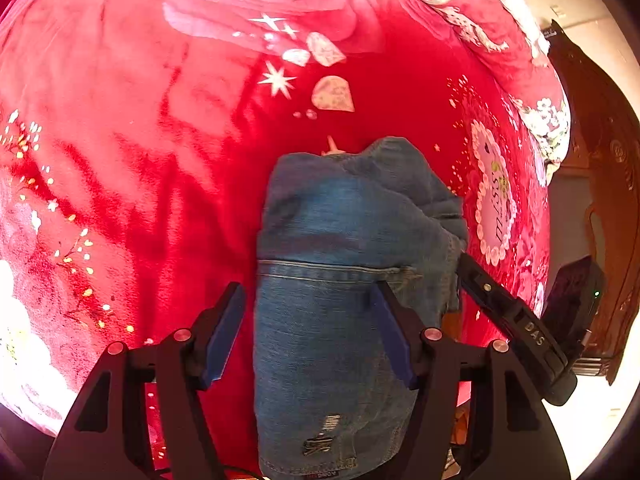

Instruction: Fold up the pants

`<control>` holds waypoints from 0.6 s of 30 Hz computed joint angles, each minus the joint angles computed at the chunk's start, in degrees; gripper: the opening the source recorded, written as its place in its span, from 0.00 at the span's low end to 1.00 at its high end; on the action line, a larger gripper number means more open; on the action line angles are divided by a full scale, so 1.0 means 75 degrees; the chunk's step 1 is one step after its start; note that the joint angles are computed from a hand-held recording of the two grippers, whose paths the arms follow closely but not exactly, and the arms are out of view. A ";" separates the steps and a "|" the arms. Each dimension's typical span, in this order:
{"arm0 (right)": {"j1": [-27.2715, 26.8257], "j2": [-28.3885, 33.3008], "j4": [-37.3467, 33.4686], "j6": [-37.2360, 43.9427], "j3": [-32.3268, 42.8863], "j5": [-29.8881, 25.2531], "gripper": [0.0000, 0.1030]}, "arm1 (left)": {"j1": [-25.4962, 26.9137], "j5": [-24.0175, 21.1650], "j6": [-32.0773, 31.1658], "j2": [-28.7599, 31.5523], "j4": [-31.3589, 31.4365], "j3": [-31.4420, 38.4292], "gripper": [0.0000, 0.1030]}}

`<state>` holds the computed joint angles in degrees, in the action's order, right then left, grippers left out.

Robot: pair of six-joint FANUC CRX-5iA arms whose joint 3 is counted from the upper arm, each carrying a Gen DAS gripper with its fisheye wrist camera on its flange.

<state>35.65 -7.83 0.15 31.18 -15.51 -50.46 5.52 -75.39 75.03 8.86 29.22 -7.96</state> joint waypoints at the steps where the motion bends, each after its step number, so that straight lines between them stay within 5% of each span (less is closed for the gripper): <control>1: 0.0075 0.0037 0.0158 0.0116 0.0089 -0.0110 0.35 | -0.0030 -0.0002 -0.0027 -0.0019 0.0065 0.0017 0.62; 3: 0.0167 -0.0138 0.0479 0.0159 0.0037 -0.0063 0.14 | -0.0154 0.0107 0.0116 -0.0005 -0.0074 0.0108 0.62; 9: 0.0221 0.0392 0.0880 0.0596 0.0417 -0.0966 0.14 | -0.0651 0.0288 0.0632 0.0218 -0.0774 0.0541 0.68; 13: 0.0182 0.0033 0.0764 0.0453 0.0251 -0.0727 0.19 | -0.0283 -0.0067 0.0070 -0.0040 -0.0386 0.0388 0.68; 18: -0.0313 -0.1093 -0.1092 0.1093 -0.0222 -0.0060 0.49 | 0.0533 -0.0487 -0.0415 -0.0431 0.0169 -0.0386 0.68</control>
<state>33.30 -16.03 -8.04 39.38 -17.18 -50.91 9.52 -79.04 71.91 5.63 30.48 -10.86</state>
